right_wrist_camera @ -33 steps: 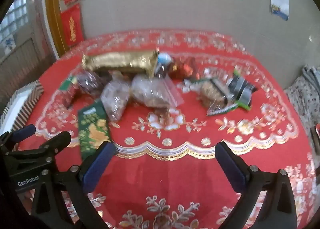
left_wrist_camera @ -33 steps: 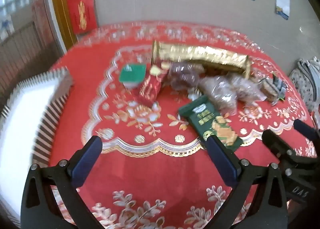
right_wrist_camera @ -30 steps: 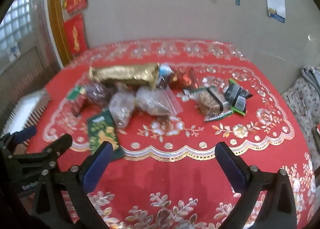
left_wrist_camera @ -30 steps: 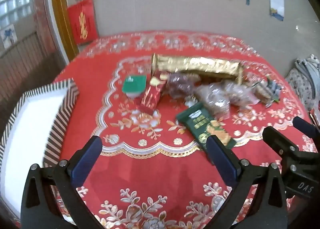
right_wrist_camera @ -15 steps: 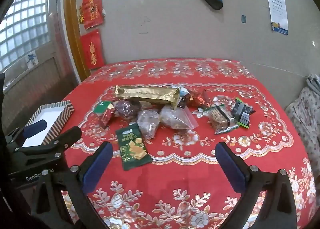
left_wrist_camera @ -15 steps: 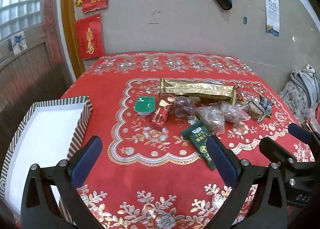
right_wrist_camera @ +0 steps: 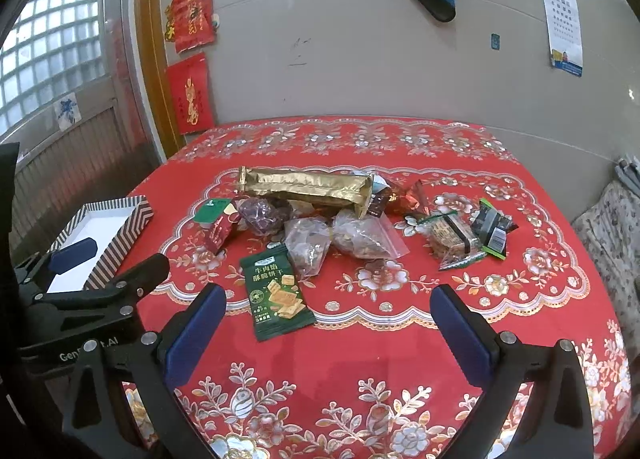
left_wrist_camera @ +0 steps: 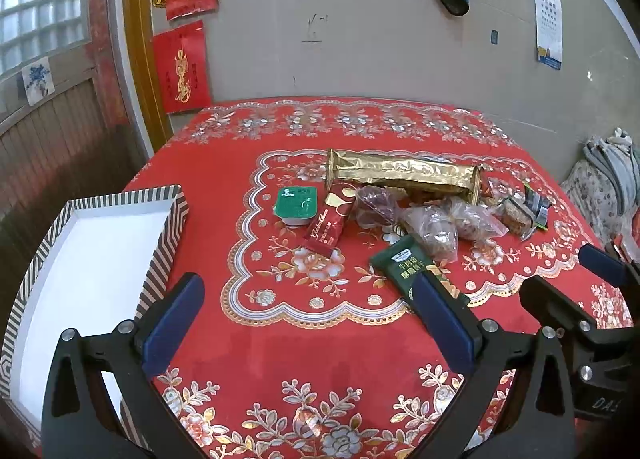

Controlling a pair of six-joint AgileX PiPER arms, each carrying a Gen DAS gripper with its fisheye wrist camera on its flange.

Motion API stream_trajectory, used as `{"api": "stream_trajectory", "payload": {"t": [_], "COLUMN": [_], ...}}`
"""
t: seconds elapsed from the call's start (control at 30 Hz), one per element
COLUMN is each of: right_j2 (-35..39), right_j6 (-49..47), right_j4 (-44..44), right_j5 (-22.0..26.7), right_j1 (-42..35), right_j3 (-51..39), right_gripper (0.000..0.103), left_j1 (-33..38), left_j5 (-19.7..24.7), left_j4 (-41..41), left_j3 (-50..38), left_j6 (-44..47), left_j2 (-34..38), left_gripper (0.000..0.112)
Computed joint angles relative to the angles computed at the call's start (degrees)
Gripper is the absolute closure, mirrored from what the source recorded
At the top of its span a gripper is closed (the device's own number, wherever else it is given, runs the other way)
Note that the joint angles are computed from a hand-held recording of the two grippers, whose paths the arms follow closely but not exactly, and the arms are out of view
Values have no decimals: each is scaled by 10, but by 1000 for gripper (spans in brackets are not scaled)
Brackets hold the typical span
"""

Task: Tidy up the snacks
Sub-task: 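Move both tools toward the snack pile on the tablecloth, then grasp the green tin with the left tool while the right tool grasps the green cracker packet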

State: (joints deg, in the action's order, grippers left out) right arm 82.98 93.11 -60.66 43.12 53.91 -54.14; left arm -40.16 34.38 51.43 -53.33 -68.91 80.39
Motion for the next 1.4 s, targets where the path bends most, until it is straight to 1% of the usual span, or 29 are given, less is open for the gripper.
{"api": "stream_trajectory", "payload": {"t": [0.1, 0.17, 0.3, 0.4, 0.47, 0.53, 0.57, 0.63, 0.77, 0.9, 1.0, 1.2, 1.3, 1.4], "right_j2": [3, 3, 0, 5, 10, 11, 10, 8, 7, 6, 3, 1, 4, 11], "right_j6": [4, 11, 10, -1, -12, -16, -18, -16, -22, -19, -23, -28, -42, -53], "right_j4": [-6, -13, -11, 0, 10, 15, 19, 21, 28, 24, 32, 28, 42, 54], "right_j5": [5, 5, -19, -32, -42, -51, -57, -65, -78, -88, -98, -104, -123, -133], "right_j1": [3, 5, -3, -10, -17, -21, -23, -26, -37, -44, -51, -53, -62, -66], "right_j3": [-1, 2, 10, 7, 5, 6, 8, 12, 19, 26, 29, 33, 30, 23], "right_gripper": [1, 1, 1, 1, 1, 1, 1, 1, 1, 1, 1, 1, 1, 1], "left_j1": [9, 22, 53, 79, 98, 110, 116, 124, 159, 162, 159, 187, 195, 200], "left_j5": [-14, -30, -41, -44, -37, -31, -21, -9, 29, 59, 100, 134, 157, 163], "left_j4": [-11, -35, -93, -135, -191, -231, -260, -298, -423, -434, -435, -463, -465, -475], "left_j3": [3, 2, -13, -31, -56, -76, -94, -118, -185, -237, -294, -352, -383, -399], "left_j6": [14, 44, 121, 174, 238, 283, 318, 359, 477, 485, 500, 536, 544, 548], "left_j2": [-3, -5, -1, 6, 23, 38, 53, 75, 126, 166, 209, 246, 270, 287], "left_gripper": [9, 9, 9, 9, 9, 9, 9, 9, 9, 9, 9, 9, 9, 9]}}
